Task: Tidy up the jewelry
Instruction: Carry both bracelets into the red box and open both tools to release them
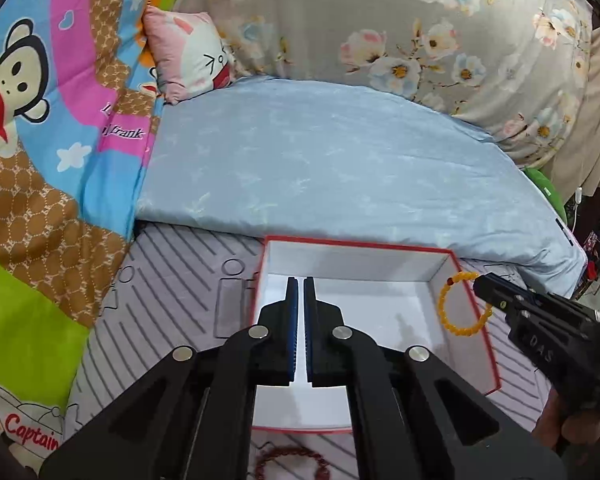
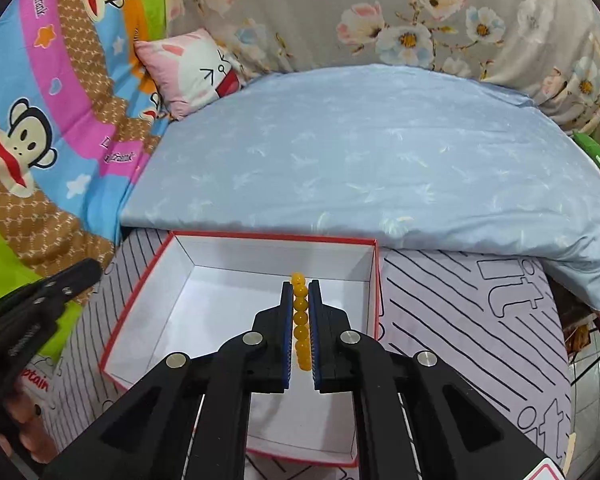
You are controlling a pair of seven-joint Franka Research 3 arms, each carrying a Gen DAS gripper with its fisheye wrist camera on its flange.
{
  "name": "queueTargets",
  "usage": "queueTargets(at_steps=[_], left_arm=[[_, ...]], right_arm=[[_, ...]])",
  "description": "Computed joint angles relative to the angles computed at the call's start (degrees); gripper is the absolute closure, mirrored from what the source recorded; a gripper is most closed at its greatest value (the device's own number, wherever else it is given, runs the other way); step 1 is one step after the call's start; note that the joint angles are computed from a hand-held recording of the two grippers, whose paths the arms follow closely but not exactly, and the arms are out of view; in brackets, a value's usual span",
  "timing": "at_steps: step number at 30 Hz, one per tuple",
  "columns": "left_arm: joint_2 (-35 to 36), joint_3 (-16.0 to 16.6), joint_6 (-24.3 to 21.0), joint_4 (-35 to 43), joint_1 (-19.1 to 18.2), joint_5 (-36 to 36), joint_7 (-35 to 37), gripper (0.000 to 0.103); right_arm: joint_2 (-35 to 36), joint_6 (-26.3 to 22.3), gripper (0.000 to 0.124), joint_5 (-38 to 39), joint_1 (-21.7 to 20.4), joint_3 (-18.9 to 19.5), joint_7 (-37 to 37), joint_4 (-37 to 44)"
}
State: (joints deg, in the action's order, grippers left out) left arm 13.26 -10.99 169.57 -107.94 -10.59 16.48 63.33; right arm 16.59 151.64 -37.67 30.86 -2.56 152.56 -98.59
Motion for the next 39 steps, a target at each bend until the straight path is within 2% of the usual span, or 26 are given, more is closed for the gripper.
queueTargets(at_steps=[2,4,8,10,13,17,19,21,22,23,24,30,33,36,39], left_arm=[[-2.35,-0.96,0.69,-3.89,1.52,-1.7,2.05,0.1],[-4.78,-1.61,0.53,-8.1,2.41,-3.6,3.92,0.093],[-8.03,-2.12,0.07,-15.34,2.63,-7.35,6.87,0.062],[-8.54,-1.99,0.13,-17.58,1.93,-7.43,7.15,0.058],[-7.76,-2.76,-1.53,-18.31,1.46,-10.57,9.61,0.058],[-6.29,-1.65,-2.78,-18.04,0.26,-7.34,6.86,0.059],[-5.55,-2.17,-3.26,-17.81,0.47,-8.52,7.94,0.064],[-5.53,-0.21,-2.33,-18.16,-1.2,-2.47,3.37,0.072],[-5.49,-0.16,-1.98,-18.23,-1.22,-1.69,2.71,0.075],[-5.48,-0.62,-1.8,-18.26,-0.78,-2.34,3.31,0.087],[-5.36,-1.23,-1.97,-18.1,-0.25,-3.57,4.45,0.095],[-6.8,-3.63,-1.43,-18.84,1.63,-11.34,10.75,0.096],[-9.92,-5.36,-0.36,-20.01,2.45,-20.28,18.26,0.096],[-12.5,-5.1,-0.27,-19.49,1.25,-29.54,27.02,0.096],[-13.23,-3.56,0.04,-17.05,-0.79,-32.63,30.78,0.096]], right_arm=[[-0.53,1.5,0.117,0.34,-0.18,0.0,0.76,-1.5],[-1.42,2.33,0.117,0.52,-0.17,0.15,1.4,-3.24],[-3.15,2.16,0.117,-1.29,0.37,0.72,2.88,-5.44],[-3.45,1.81,0.117,-2.26,0.4,1.06,3.37,-5.53],[-3.56,1.3,0.117,-2.54,0.13,1.75,3.24,-5.28],[-3.53,0.95,0.117,-2.86,0.1,2.24,3.03,-5.03],[-3.46,1.0,0.117,-2.86,0.04,2.32,3.02,-5.0],[-3.4,0.94,0.117,-2.69,0.0,2.4,2.86,-4.96],[-3.34,0.89,0.117,-2.54,-0.03,2.43,2.69,-4.91],[-3.24,0.89,0.117,-2.35,-0.06,2.48,2.45,-4.87],[-3.14,0.79,0.117,-2.25,-0.03,2.48,2.31,-4.77],[-2.98,0.59,0.117,-1.83,0.12,2.32,1.72,-4.69],[-2.99,0.45,0.117,-2.27,0.2,2.14,1.88,-4.64],[-2.92,0.3,0.117,-2.47,0.1,2.04,1.87,-4.28],[-2.54,-0.09,0.117,-2.61,-0.11,1.9,1.28,-3.37]])
